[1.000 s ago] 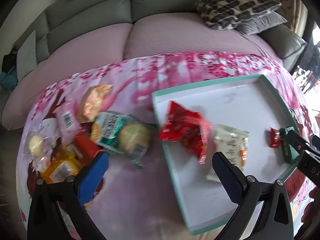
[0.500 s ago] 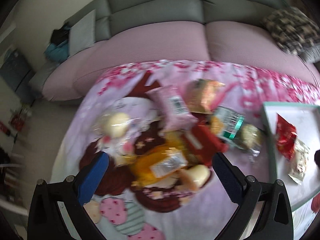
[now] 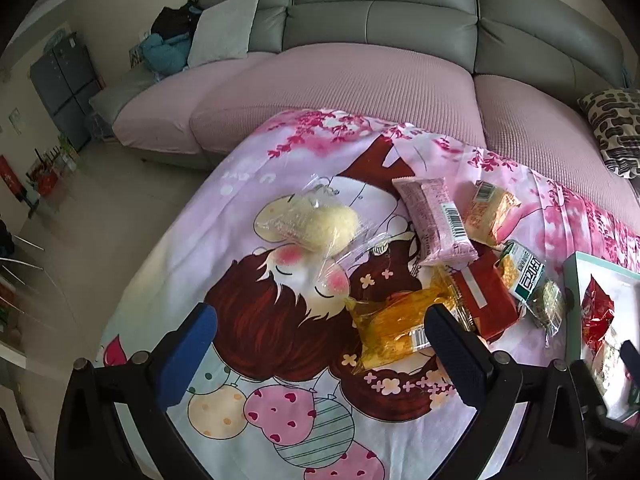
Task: Organize snacks
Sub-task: 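Move the left tool to the yellow bread bag while the right tool approaches the white pudding cup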
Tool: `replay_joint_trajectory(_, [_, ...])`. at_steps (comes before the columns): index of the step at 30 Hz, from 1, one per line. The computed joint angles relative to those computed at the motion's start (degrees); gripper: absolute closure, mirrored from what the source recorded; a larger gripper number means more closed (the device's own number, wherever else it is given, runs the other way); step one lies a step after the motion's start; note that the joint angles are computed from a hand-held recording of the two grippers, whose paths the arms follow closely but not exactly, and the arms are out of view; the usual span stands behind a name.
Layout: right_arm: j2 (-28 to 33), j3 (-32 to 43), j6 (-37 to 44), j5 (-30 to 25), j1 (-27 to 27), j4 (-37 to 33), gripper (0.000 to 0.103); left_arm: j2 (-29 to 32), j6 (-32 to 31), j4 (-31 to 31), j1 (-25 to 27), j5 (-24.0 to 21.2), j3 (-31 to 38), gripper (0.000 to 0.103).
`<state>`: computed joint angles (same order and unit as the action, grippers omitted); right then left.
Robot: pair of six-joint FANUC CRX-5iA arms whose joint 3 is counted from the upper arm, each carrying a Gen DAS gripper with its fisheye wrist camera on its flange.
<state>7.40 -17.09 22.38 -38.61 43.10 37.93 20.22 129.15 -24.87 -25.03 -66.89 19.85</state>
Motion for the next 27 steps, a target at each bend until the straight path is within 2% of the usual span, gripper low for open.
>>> replay_joint_trajectory(10, [5.86, 5.36, 9.53, 2.15, 1.09, -7.86, 0.000, 3.35, -3.75, 6.76, 2.50, 1.64, -0.52, 0.000])
replay_joint_trajectory(16, [8.82, 7.72, 14.64, 3.45, 1.45, -11.59, 0.000, 3.72, -4.47, 11.94, 4.13, 5.25, -2.37, 0.000])
replay_joint_trajectory(23, [11.03, 9.74, 17.58, 4.15, 1.27, -15.88, 0.000, 5.42, -8.23, 18.61, 5.24, 8.89, -3.17, 0.000])
replay_joint_trajectory(27, [11.64, 10.04, 17.50, 4.75, 1.14, -16.31, 0.001, 7.53, -9.45, 20.16, 5.15, 8.47, -1.43, 0.000])
